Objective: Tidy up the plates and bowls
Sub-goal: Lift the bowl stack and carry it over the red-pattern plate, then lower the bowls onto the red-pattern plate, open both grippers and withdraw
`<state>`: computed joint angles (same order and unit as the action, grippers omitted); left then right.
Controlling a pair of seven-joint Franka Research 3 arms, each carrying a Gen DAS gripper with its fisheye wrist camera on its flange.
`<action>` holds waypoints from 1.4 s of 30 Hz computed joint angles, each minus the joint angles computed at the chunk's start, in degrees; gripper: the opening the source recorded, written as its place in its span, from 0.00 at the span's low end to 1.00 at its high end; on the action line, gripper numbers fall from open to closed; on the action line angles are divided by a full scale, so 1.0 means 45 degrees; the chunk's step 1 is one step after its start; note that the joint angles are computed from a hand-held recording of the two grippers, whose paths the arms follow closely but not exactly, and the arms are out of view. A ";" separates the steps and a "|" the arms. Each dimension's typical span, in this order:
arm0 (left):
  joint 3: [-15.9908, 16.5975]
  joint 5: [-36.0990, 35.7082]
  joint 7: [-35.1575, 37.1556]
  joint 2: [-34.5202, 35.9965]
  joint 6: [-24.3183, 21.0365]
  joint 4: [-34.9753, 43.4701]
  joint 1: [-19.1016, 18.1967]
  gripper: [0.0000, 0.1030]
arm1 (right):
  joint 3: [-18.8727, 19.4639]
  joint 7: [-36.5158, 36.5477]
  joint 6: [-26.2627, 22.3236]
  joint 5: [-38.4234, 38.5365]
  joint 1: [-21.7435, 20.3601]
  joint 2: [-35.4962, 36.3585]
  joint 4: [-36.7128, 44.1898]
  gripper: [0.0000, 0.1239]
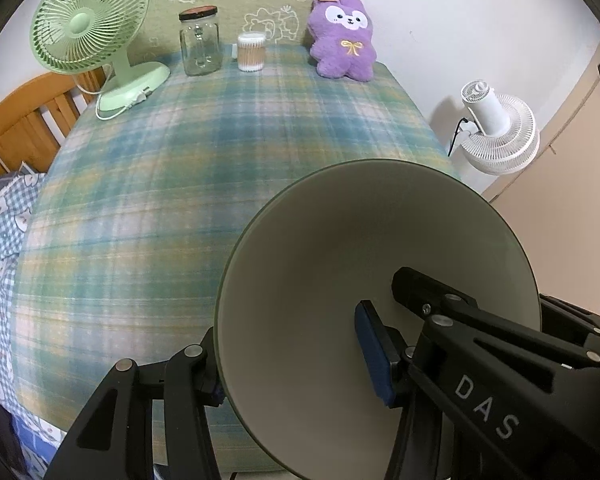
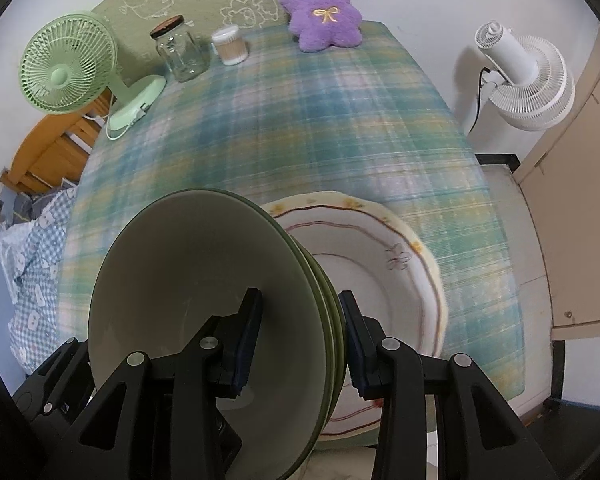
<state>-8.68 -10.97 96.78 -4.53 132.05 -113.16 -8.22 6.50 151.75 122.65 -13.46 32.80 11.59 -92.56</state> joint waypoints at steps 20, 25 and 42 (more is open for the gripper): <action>-0.0555 0.1320 -0.2739 0.0664 0.0487 0.0069 -0.0525 0.52 | -0.0039 -0.2320 0.0980 0.0989 -0.0954 -0.0716 -0.1714 0.34; -0.0550 0.1375 -0.2785 0.0673 0.0430 0.0100 -0.0547 0.51 | 0.0015 -0.2543 0.1094 0.1037 -0.0996 -0.0742 -0.1781 0.37; -0.0343 0.2036 -0.2876 -0.0226 0.1253 -0.0529 -0.0453 0.76 | 0.0033 -0.2304 0.1814 0.0331 -0.0868 -0.1080 -0.1882 0.63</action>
